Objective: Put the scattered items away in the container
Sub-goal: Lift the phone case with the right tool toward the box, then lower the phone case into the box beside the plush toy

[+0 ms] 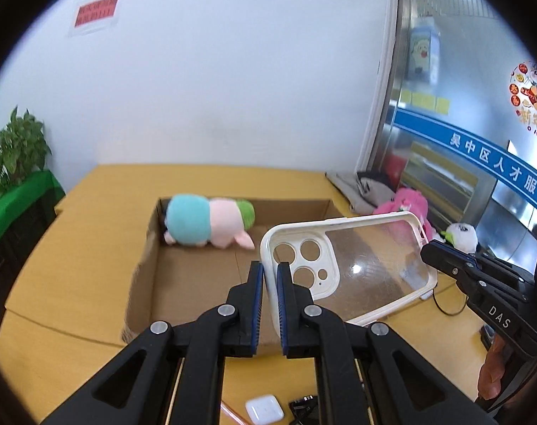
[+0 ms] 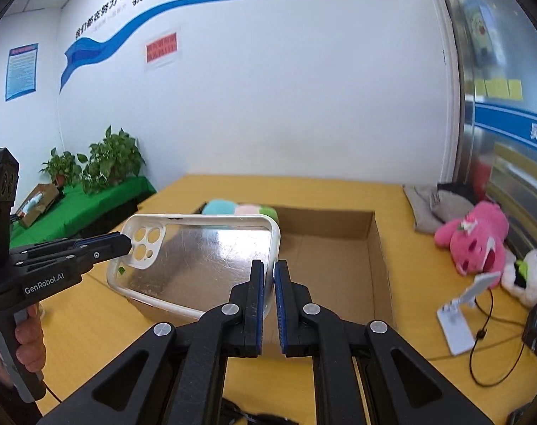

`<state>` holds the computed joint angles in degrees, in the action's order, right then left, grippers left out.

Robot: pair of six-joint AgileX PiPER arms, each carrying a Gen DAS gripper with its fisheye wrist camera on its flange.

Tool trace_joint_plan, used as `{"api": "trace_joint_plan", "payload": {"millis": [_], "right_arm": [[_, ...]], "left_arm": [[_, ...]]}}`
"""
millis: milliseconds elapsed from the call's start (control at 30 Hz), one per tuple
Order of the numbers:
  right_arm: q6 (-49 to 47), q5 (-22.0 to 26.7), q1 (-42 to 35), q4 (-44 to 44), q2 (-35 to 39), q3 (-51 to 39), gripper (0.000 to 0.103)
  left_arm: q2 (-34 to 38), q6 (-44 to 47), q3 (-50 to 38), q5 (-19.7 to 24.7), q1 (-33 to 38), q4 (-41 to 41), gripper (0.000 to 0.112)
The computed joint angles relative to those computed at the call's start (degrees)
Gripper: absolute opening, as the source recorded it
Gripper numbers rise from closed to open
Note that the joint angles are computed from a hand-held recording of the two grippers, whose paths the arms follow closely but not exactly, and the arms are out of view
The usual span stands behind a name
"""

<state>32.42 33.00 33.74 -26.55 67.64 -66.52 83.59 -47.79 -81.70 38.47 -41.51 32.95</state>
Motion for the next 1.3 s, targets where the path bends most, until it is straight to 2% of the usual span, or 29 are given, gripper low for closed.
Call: {"api": "trace_joint_plan", "payload": {"millis": [233,367,500,767,1033,1300], "right_arm": [[-2.13,1.84,1.92,-0.05,5.84,-10.42,0.007],[-6.65,2.03,0.48,4.48,10.22,-16.40,0.007],[-11.19,2.35,-1.68,10.03,14.90,-21.74,0.007],[-19.14,6.90,-5.39,19.37,27.26,-35.80,0.007],[-21.35,13.27,-7.48,24.64,41.34,-51.36,0.007],[-22.18,21.03,-9.89,28.02,56.89,-64.59,0.007]], "left_arm": [[0.77,6.03,-6.61,1.56,4.27,-2.85,0.007],[2.94,10.86,-11.22,2.43,7.16,-6.27,0.007],[7.44,17.93,-17.72,3.67,11.46,-13.20,0.007],[15.49,26.46,-27.49,7.06,17.80,-22.14,0.007],[27.94,33.78,-42.02,14.60,22.70,-27.77,0.007],[43.61,36.24,-57.98,25.08,25.36,-31.52,0.006]]}}
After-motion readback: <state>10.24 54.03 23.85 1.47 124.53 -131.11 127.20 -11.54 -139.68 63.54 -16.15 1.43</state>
